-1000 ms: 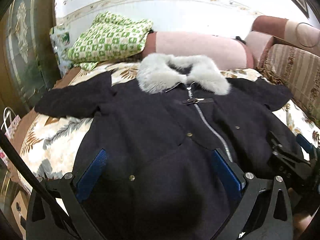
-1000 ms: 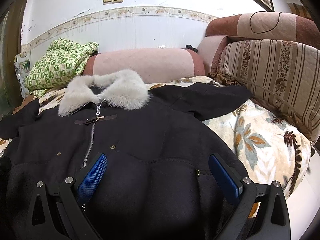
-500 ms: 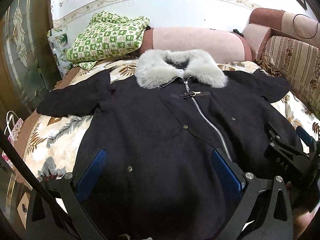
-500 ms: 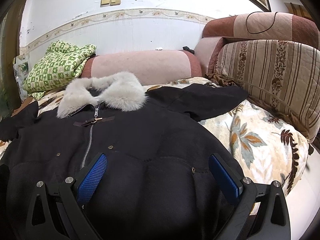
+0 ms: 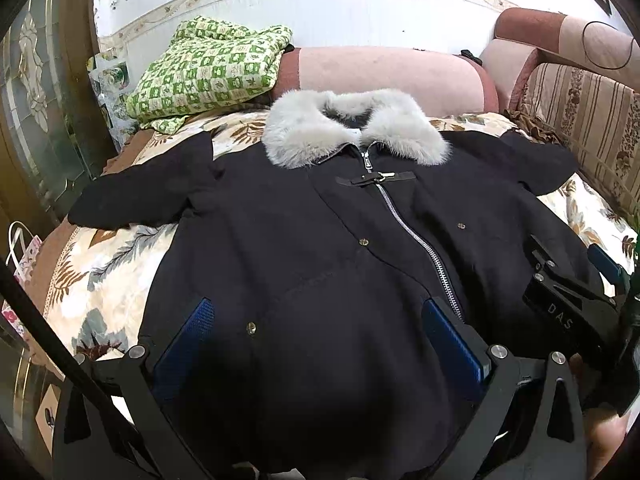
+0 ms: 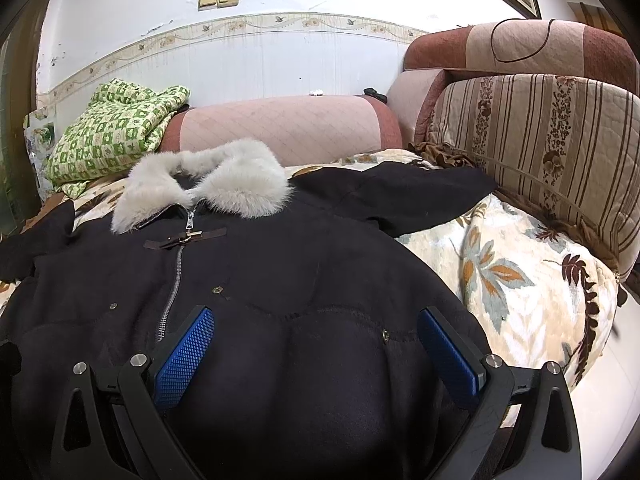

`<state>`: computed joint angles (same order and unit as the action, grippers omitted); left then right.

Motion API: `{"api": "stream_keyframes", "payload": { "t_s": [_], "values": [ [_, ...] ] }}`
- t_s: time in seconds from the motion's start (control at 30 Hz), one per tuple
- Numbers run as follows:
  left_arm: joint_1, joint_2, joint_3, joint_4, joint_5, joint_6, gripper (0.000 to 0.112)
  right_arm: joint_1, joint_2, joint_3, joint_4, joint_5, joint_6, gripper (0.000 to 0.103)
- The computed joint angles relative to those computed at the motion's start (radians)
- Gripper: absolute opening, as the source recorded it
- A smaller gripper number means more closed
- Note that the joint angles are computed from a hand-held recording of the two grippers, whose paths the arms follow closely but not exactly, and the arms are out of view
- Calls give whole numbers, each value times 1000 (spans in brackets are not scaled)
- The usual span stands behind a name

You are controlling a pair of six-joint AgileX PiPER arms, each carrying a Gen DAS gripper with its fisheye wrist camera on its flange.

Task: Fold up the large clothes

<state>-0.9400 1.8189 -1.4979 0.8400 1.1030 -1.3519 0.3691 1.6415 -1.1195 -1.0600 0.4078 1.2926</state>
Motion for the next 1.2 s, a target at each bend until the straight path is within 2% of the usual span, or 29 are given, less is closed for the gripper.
{"api": "stream_keyframes", "payload": {
  "t_s": [0.57,0.73,0.93,1.13,1.2],
  "values": [
    [14,-29,39,-4,-51,-42,103,13,30,-17,-10,30,-2,102],
    [3,-55,73,58,-59,-127,103,9,27,-17,12,26,-25,102],
    [13,-75,93,44,-95,-139,103,13,33,-24,34,36,-46,102],
    [6,-98,124,105,-80,-231,103,22,46,-35,36,50,-55,102],
    [18,-115,146,97,-109,-246,103,22,49,-37,37,52,-58,102]
  ]
}}
